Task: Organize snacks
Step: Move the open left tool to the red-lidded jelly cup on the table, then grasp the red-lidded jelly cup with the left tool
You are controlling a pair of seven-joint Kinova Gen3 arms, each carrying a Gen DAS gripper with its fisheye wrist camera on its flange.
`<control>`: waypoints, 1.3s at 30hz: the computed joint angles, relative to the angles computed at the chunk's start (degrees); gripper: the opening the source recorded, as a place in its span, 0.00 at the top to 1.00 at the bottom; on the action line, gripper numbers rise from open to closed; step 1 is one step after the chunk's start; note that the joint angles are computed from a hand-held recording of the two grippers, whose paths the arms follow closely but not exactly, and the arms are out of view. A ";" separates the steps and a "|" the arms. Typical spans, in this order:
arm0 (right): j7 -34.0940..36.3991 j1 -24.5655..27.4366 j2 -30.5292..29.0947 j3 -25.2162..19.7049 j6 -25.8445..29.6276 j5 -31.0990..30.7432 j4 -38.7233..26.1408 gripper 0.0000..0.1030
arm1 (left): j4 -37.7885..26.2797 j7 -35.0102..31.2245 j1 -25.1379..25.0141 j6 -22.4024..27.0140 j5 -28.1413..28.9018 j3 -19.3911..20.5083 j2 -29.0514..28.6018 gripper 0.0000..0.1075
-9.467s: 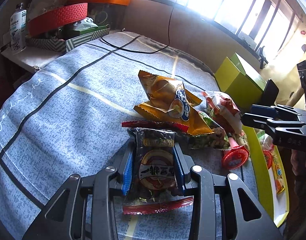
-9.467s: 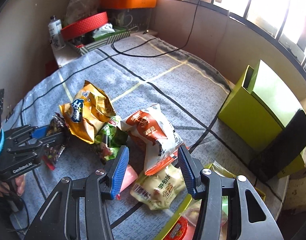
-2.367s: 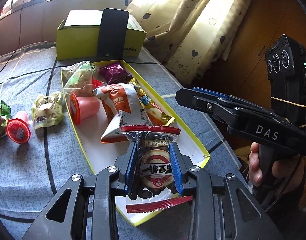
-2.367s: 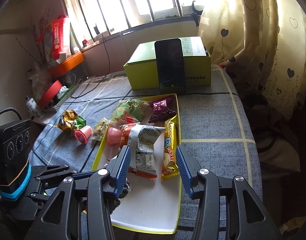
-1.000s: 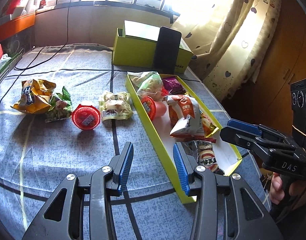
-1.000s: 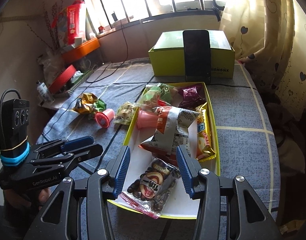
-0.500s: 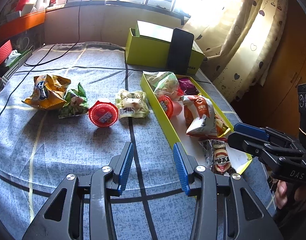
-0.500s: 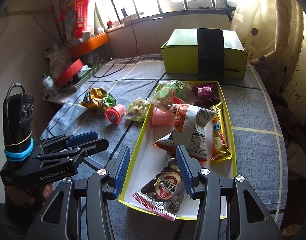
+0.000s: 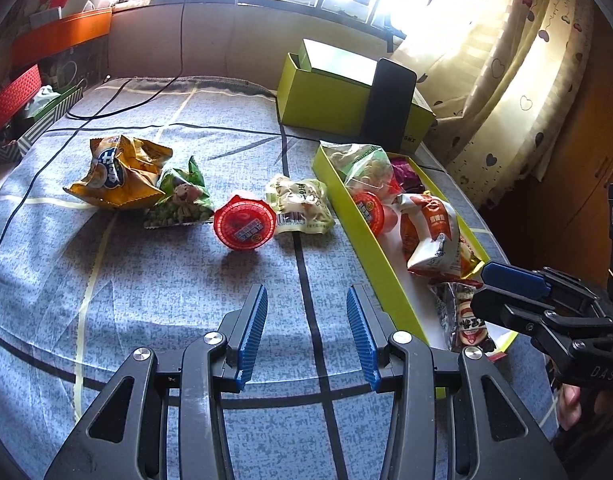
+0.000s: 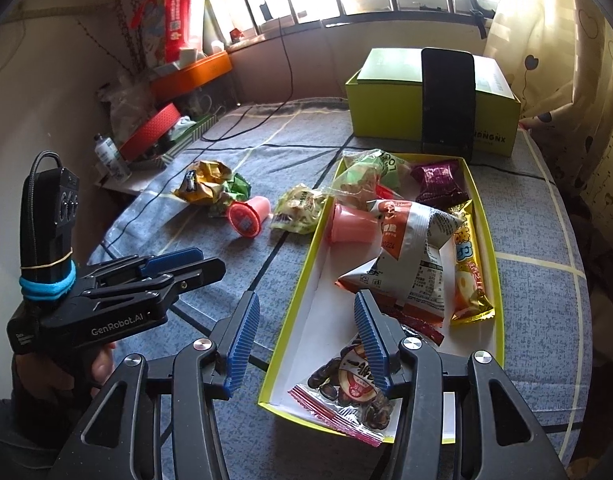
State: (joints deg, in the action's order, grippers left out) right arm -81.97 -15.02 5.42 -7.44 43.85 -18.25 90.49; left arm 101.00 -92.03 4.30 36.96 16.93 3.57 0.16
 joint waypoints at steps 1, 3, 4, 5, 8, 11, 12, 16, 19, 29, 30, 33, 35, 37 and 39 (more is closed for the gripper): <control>-0.13 -0.10 0.15 -0.03 0.09 0.11 -0.14 0.53 | 0.10 -0.41 -0.15 0.06 0.41 -0.16 0.02 0.60; -0.46 -0.37 0.35 -0.12 0.26 0.51 -0.43 0.53 | 0.37 -0.76 -0.49 0.05 0.95 -0.44 0.05 0.60; -0.59 -0.49 0.43 -0.16 0.33 0.70 -0.57 0.53 | 0.60 -1.27 -0.77 0.00 1.50 -0.66 0.01 0.60; -0.75 -0.61 0.54 -0.21 0.40 0.88 -0.76 0.53 | 0.72 -1.62 -1.04 -0.02 1.92 -0.85 0.04 0.60; -1.07 -0.94 0.84 -0.35 0.56 1.26 -1.23 0.52 | 1.00 -2.71 -1.95 0.07 3.34 -1.42 0.10 0.60; -1.34 -1.16 1.27 -0.45 0.76 1.51 -1.78 0.52 | 0.95 -3.33 -2.71 0.10 4.29 -1.71 0.39 0.60; -1.46 -1.26 1.44 -0.48 0.84 1.71 -2.01 0.52 | 0.83 -3.62 -2.96 0.20 4.69 -1.78 0.55 0.60; -2.23 -1.71 2.29 -0.56 1.19 2.66 -3.18 0.52 | -0.06 -5.15 -3.87 0.42 6.36 -1.84 1.59 0.54; -2.29 -1.94 2.79 -0.71 1.43 3.11 -4.06 0.52 | -1.14 -4.40 -4.17 0.30 5.83 -1.65 2.70 0.52; -2.22 -2.27 4.19 -0.90 2.13 3.86 -6.27 0.51 | -7.41 1.02 -3.14 0.62 -0.99 -0.18 8.70 0.49; -2.29 -2.29 4.28 -0.88 2.21 3.99 -6.39 0.51 | -7.87 1.02 -3.17 0.57 -1.04 0.04 9.23 0.49; -2.67 -2.39 4.49 -0.80 2.46 4.43 -6.68 0.51 | -8.85 2.88 -2.26 -0.20 -3.14 0.09 10.55 0.49; -2.82 -2.40 4.67 -0.76 2.67 4.68 -6.97 0.51 | -9.27 3.42 -2.34 -0.49 -3.33 0.30 11.31 0.49; -2.88 -2.40 4.87 -0.75 2.87 4.90 -7.24 0.51 | -9.48 4.67 -1.99 -0.79 -4.31 0.16 11.87 0.49; -3.10 -2.49 5.15 -0.72 3.10 5.22 -7.59 0.51 | -9.66 5.08 -2.20 -0.82 -4.41 0.31 12.44 0.49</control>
State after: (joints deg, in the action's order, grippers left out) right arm -85.07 -17.51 10.56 -8.16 46.95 -13.04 82.91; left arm 91.34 -86.95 2.10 36.14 12.52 3.88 12.60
